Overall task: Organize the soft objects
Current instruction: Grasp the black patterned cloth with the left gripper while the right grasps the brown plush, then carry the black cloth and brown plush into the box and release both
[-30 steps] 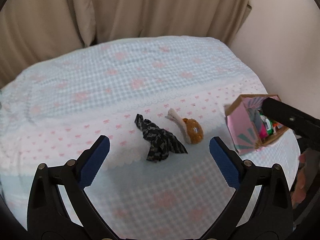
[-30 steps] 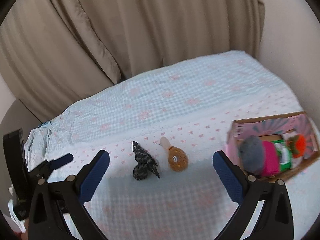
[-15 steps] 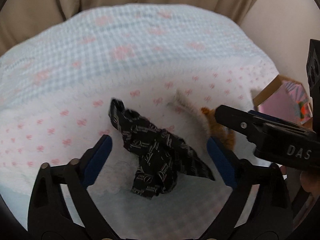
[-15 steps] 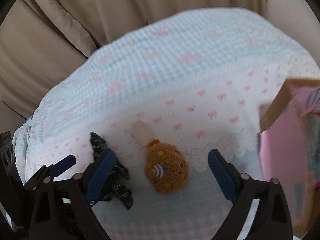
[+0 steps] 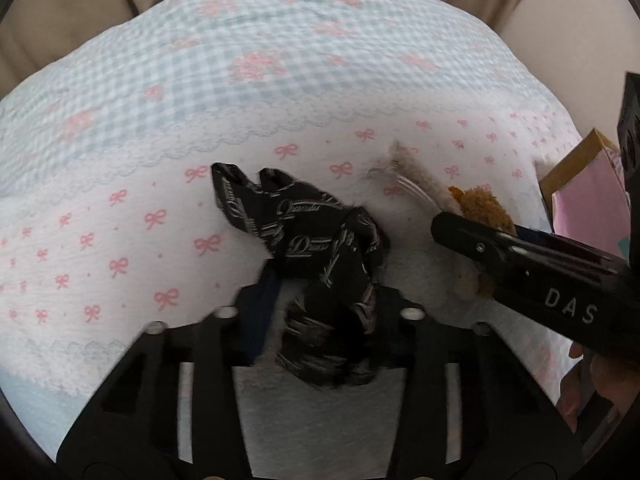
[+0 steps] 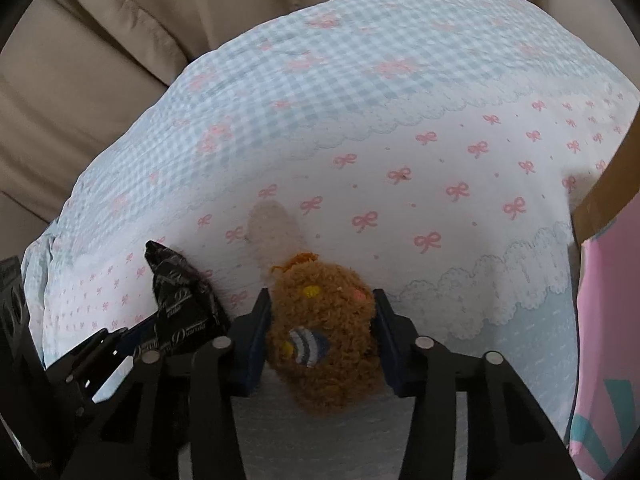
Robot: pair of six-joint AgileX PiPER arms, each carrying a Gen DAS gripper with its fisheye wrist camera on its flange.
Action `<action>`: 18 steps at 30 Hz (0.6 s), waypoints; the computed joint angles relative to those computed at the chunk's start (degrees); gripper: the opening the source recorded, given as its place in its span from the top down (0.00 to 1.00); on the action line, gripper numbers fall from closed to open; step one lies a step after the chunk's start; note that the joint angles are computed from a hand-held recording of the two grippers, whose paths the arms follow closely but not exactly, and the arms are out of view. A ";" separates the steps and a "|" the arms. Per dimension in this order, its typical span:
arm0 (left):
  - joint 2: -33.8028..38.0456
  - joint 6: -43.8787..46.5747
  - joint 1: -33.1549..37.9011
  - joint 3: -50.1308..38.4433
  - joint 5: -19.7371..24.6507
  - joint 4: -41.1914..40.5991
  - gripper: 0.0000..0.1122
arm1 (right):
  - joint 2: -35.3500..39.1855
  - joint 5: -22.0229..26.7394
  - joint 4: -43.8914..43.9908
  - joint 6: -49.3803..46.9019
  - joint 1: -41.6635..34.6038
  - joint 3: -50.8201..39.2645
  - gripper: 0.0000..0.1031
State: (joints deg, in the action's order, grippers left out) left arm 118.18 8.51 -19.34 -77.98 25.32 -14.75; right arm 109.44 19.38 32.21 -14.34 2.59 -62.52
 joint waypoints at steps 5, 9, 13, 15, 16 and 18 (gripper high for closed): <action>-1.47 0.63 0.44 -0.15 0.68 -0.52 0.74 | -1.18 0.41 -1.21 1.04 0.27 0.21 0.62; -4.10 0.50 0.40 -0.01 1.74 -0.39 0.74 | -3.26 1.25 -3.44 3.53 0.35 0.47 0.62; -7.87 -1.03 0.50 -0.37 4.34 0.71 0.74 | -6.88 3.49 -6.78 7.44 0.09 0.52 0.62; -9.80 -2.13 0.39 -0.67 5.77 1.70 0.74 | -9.79 5.45 -9.25 9.98 0.00 0.53 0.62; -11.29 -2.97 0.35 -1.11 7.05 2.51 0.74 | -10.77 6.54 -10.18 10.95 -0.07 0.32 0.62; -13.47 -3.91 0.34 -1.73 8.91 3.18 0.74 | -13.50 8.99 -11.96 13.04 -0.29 -0.02 0.62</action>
